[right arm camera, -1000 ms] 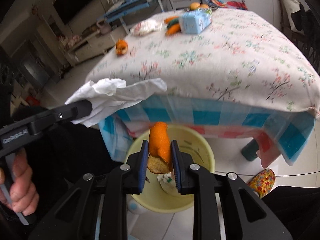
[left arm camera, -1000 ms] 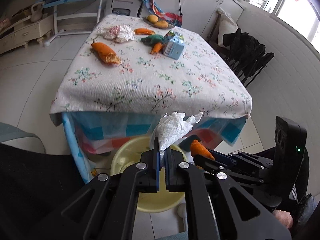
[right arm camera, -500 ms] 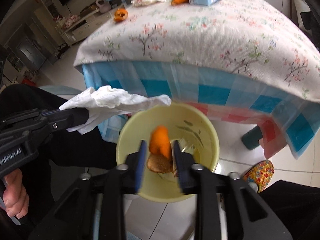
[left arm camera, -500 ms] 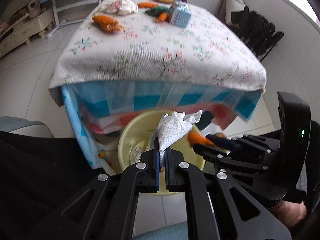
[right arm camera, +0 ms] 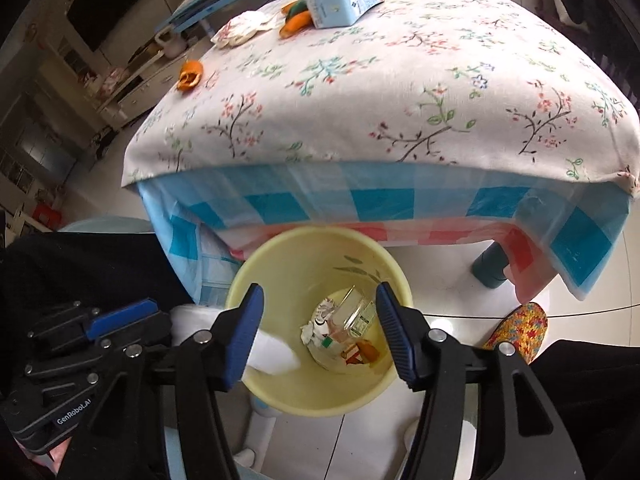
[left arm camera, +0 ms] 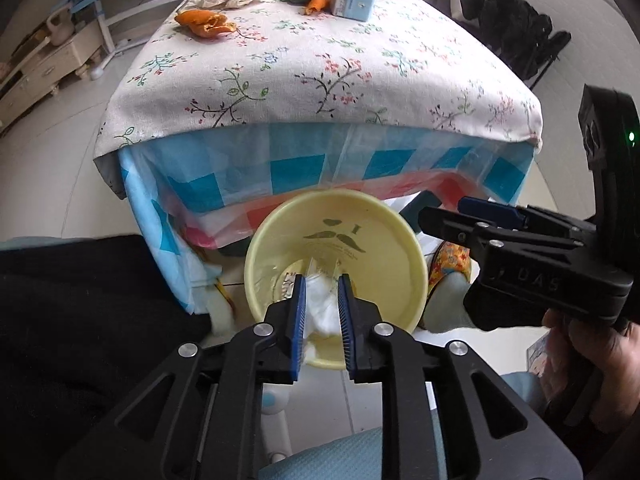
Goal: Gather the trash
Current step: 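Open both grippers to drop the tissue and peel into the basin, then move both open grippers from the basin back to the table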
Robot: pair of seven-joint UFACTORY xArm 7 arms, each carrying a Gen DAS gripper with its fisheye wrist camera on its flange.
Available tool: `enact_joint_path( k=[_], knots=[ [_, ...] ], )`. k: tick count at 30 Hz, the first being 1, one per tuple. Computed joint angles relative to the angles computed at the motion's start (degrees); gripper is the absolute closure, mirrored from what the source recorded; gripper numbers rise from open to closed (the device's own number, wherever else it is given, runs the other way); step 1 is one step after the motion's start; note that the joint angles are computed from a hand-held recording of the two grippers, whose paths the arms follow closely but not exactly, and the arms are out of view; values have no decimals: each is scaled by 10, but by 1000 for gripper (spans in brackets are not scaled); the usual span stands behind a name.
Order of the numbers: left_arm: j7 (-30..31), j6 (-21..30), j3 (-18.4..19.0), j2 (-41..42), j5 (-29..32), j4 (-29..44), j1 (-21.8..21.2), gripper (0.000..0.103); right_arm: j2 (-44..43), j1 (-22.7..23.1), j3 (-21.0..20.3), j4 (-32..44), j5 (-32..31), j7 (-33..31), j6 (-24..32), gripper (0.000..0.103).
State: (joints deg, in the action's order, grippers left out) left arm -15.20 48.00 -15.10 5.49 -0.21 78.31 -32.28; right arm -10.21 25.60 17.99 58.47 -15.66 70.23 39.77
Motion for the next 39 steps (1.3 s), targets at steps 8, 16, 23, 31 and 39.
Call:
enact_joint_path(
  k=[8,16,23,31,39],
  knots=[
    [-23,-89,1,-31,4,-68,4,77,8,4,8,20,-40,15,20,46],
    [-45,-159,1,-57,-3,-94,17,67,-6,0,31,17,-119,69,36,45],
    [-69,-198,-1,-68,-5,-104,23,60,2,22,50,43,-173,85,88,41],
    [-127,-203,-5,-56,72,-100,18,56,10,37,44,23,-218,112,70,40],
    [-198,-215,-2,-60,143,-104,19,48,-4,34,52,24,-267,138,83,40]
  ],
)
